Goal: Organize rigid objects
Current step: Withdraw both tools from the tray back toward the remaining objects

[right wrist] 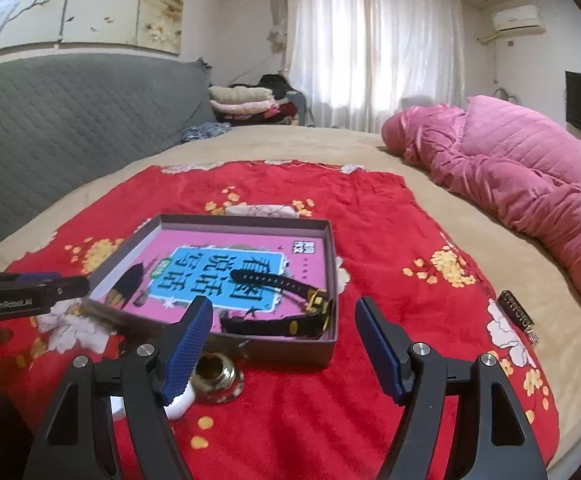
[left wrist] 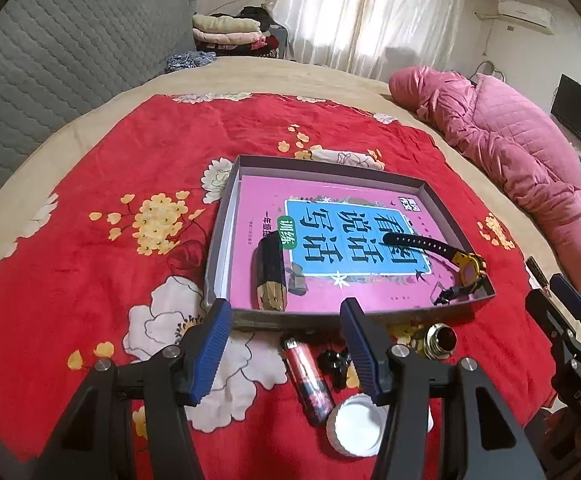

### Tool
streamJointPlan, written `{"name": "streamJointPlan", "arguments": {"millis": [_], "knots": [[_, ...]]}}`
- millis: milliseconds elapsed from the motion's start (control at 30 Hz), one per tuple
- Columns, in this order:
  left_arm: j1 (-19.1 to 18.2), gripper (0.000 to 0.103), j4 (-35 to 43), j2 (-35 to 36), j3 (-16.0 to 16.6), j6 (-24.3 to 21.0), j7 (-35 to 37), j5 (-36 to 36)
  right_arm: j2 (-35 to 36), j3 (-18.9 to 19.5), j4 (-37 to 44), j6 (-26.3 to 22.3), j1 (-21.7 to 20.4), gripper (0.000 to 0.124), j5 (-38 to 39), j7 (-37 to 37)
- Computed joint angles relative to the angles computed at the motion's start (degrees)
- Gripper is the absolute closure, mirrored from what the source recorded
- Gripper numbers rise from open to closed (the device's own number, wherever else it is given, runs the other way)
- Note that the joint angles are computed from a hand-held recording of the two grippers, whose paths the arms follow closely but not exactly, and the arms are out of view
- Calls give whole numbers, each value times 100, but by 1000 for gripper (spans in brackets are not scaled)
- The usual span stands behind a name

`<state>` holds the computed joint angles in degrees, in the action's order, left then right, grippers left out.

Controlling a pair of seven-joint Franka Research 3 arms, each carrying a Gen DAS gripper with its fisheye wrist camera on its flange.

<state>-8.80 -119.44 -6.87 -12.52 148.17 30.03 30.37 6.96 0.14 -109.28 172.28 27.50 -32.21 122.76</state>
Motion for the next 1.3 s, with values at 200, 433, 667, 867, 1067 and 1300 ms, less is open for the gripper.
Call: {"name": "streamJointPlan", "arguments": {"millis": [200,433,667,867,1067,1300], "knots": [[-20,47,-137,-151,-16,-9,37,-32,-138,162,-167,-15,-77,49,379,-388],[-12,47,-288,-331,-22,34,73,-190,-287,292,-314,-16,-117,49,422,-613],[-91,47,-291,-398,-57,-210,315,-452,-378,512,-443,-16,-189,49,996,-1333],[-142,47,-318,-439,-75,-250,474,-549,-388,604,-469,-133,-197,49,1598,-1873],[-189,47,-324,-441,-74,-257,671,-672,-403,669,-489,-262,-179,49,1995,-2348],[-260,47,-296,-409,-95,-366,936,-796,-312,769,-386,-635,-134,49,2611,-3053]]}}
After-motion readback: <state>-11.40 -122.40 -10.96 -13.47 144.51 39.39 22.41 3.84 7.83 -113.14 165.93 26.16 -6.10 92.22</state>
